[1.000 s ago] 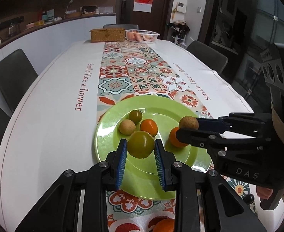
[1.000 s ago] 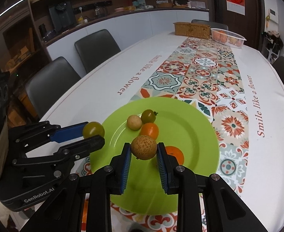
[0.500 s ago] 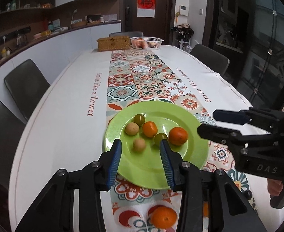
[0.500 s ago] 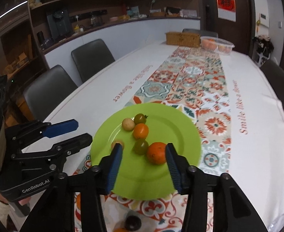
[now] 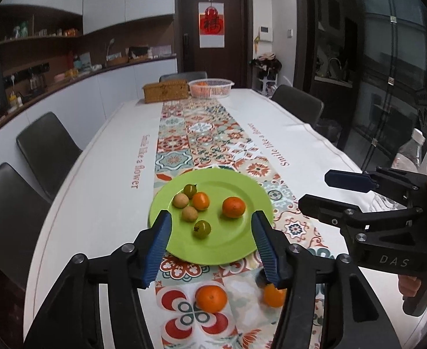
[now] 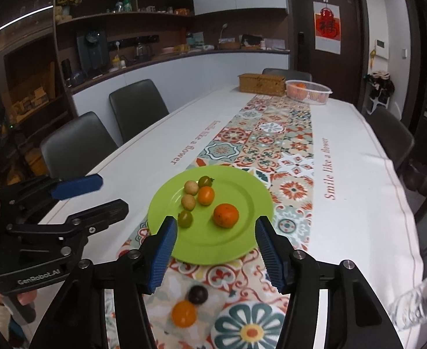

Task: Organize fruits
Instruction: 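Move both grippers back toward the remaining fruits on the runner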

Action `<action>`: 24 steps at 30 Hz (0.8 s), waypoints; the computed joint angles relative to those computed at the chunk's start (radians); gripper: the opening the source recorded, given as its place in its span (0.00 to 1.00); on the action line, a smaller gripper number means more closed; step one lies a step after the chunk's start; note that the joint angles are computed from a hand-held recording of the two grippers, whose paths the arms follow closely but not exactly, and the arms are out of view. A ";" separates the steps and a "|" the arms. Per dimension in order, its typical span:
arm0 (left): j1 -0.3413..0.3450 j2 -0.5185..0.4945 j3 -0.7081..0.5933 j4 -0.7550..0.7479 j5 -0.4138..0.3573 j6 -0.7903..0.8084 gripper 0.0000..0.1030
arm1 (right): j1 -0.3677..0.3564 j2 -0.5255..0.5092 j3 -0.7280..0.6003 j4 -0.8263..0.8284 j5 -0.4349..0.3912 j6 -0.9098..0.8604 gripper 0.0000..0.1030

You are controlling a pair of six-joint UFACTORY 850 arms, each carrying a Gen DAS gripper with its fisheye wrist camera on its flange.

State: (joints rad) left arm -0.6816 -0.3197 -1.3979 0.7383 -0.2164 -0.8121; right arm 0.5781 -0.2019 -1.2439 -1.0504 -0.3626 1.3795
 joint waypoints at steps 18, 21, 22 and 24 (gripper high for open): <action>-0.098 0.123 0.154 0.425 -0.003 -0.428 0.64 | 0.092 0.187 0.203 -0.248 -0.121 0.309 0.60; -0.110 0.126 0.172 0.456 0.001 -0.460 0.64 | 0.094 0.201 0.229 -0.241 -0.125 0.326 0.60; -0.112 0.124 0.173 0.455 0.004 -0.459 0.65 | 0.095 0.204 0.240 -0.233 -0.131 0.327 0.60; -0.115 0.122 0.181 0.464 0.011 -0.465 0.65 | 0.098 0.208 0.256 -0.221 -0.140 0.332 0.60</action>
State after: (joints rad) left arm -0.7970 -0.1981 -1.2169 1.2025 -0.2058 -1.2768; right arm 0.6765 0.0064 -0.9882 -1.2718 -0.5027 1.7111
